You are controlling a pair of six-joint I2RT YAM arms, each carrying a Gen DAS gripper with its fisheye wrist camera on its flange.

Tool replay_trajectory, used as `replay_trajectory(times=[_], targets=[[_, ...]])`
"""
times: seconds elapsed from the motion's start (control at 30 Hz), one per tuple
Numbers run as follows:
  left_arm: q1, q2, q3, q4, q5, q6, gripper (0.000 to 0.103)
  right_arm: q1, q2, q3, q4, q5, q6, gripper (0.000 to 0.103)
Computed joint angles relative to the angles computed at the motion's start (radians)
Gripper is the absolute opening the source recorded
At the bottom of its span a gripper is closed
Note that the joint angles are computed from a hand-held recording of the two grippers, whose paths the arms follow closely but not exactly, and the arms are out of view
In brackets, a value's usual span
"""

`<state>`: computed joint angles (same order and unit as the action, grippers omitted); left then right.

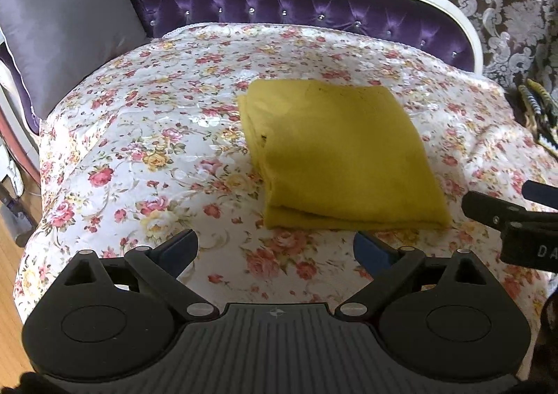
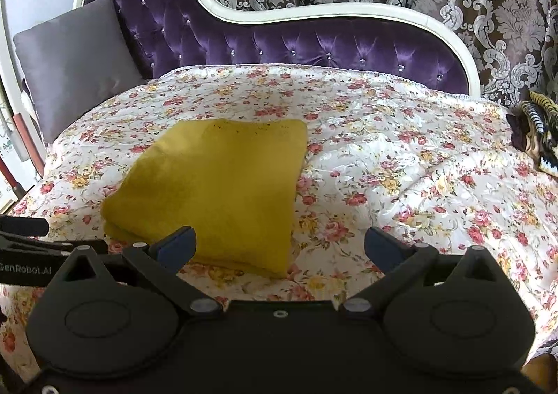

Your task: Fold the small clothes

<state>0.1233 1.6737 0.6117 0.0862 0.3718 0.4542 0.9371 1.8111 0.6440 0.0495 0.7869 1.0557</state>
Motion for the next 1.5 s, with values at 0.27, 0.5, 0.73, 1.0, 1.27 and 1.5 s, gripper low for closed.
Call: replay_trajectory(times=[0.27,0.5,0.73,1.0,1.27,1.5], targets=[[-0.008,-0.032,-0.015,-0.036,-0.001,-0.014,0.097,0.003,-0.013,-0.02,0.017,-0.005,0.014,0.102],[-0.014,-0.039,-0.016,-0.051,-0.013,-0.028,0.097,0.007,-0.016,-0.026,0.02,-0.008,0.028,0.102],[-0.009,-0.049,-0.019,-0.048,-0.022,-0.042,0.097,-0.008,-0.007,-0.02,0.038,-0.048,-0.011,0.102],[-0.003,-0.055,-0.02,-0.051,-0.018,-0.04,0.097,-0.006,-0.001,-0.001,0.026,-0.052,-0.028,0.102],[-0.001,-0.056,-0.019,-0.054,-0.016,-0.036,0.097,-0.011,-0.001,0.006,0.012,-0.057,-0.026,0.102],[-0.004,-0.053,-0.012,-0.066,-0.019,-0.035,0.097,-0.013,0.001,0.006,0.011,-0.062,-0.026,0.102]])
